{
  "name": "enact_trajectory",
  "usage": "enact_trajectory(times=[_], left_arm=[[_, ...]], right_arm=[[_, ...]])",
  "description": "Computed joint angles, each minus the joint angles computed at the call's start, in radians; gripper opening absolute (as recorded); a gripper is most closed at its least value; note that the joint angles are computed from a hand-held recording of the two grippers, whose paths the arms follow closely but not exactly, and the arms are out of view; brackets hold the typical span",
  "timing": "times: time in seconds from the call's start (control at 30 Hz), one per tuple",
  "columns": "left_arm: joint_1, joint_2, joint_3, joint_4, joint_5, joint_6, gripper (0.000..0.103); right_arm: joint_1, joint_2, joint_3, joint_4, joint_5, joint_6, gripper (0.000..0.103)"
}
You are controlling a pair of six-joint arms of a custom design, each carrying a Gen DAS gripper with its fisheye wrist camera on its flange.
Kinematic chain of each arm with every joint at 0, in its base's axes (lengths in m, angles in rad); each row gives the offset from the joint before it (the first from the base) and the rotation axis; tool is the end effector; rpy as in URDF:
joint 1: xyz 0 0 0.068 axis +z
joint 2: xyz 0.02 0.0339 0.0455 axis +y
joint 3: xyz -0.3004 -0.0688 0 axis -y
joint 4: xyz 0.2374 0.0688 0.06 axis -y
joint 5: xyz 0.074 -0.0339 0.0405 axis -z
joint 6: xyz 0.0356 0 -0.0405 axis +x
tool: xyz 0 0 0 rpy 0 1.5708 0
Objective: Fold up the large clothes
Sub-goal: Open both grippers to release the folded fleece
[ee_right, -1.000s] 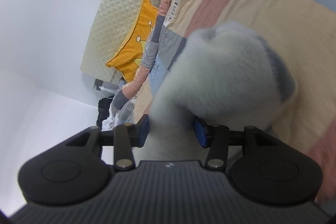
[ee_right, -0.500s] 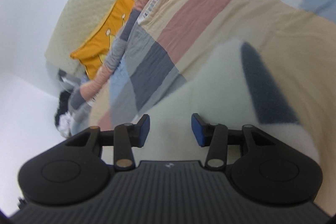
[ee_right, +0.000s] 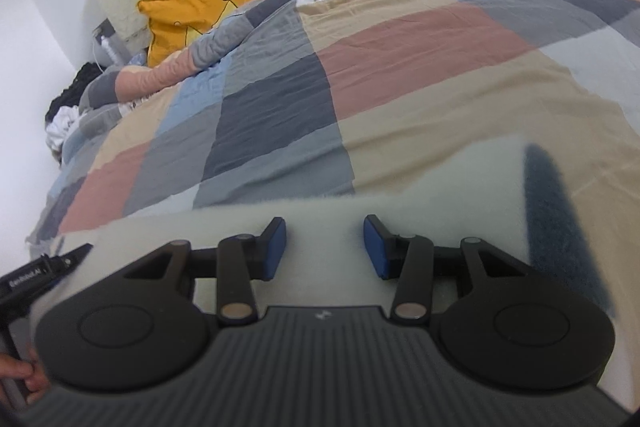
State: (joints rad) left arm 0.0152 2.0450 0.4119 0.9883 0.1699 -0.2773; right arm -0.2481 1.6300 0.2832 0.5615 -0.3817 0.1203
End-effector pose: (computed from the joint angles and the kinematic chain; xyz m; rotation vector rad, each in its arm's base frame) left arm 0.2895 -0.0016 0.0745 -0.2305 2.2131 -0.3327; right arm 0.2211 -0.0423 0.1196 0.2413 2.3043 0.3842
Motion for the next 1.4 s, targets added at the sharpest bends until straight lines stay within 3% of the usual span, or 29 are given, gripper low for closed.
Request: enact_trajectory(times=[0.23, 0.33, 0.5, 0.77, 0.93, 1.07, 1.4], left_arm=[[-0.007, -0.079, -0.029, -0.060, -0.011, 0.037, 0.055], [-0.026, -0.147, -0.066, -0.085, -0.028, 0.067, 0.055], [-0.050, -0.246, -0.123, -0.120, -0.039, 0.092, 0.055], [-0.181, -0.337, -0.234, -0.065, -0.153, 0.144, 0.055], [-0.238, -0.310, -0.230, -0.054, -0.190, 0.153, 0.055], [-0.240, -0.241, -0.204, -0.035, -0.190, 0.159, 0.055], [-0.218, -0.102, -0.147, 0.042, -0.174, 0.153, 0.058]], right_arm=[[0.050, -0.060, -0.035, 0.008, 0.075, -0.017, 0.045], [0.084, -0.161, -0.041, -0.084, 0.127, -0.011, 0.045], [0.061, -0.336, -0.063, -0.236, 0.087, -0.012, 0.046], [0.160, -0.554, -0.110, -0.356, 0.157, -0.041, 0.049], [0.244, -0.534, -0.130, -0.307, 0.217, -0.040, 0.049], [0.230, -0.441, -0.133, -0.228, 0.196, -0.031, 0.052], [0.211, -0.189, -0.176, 0.078, 0.165, -0.041, 0.055]])
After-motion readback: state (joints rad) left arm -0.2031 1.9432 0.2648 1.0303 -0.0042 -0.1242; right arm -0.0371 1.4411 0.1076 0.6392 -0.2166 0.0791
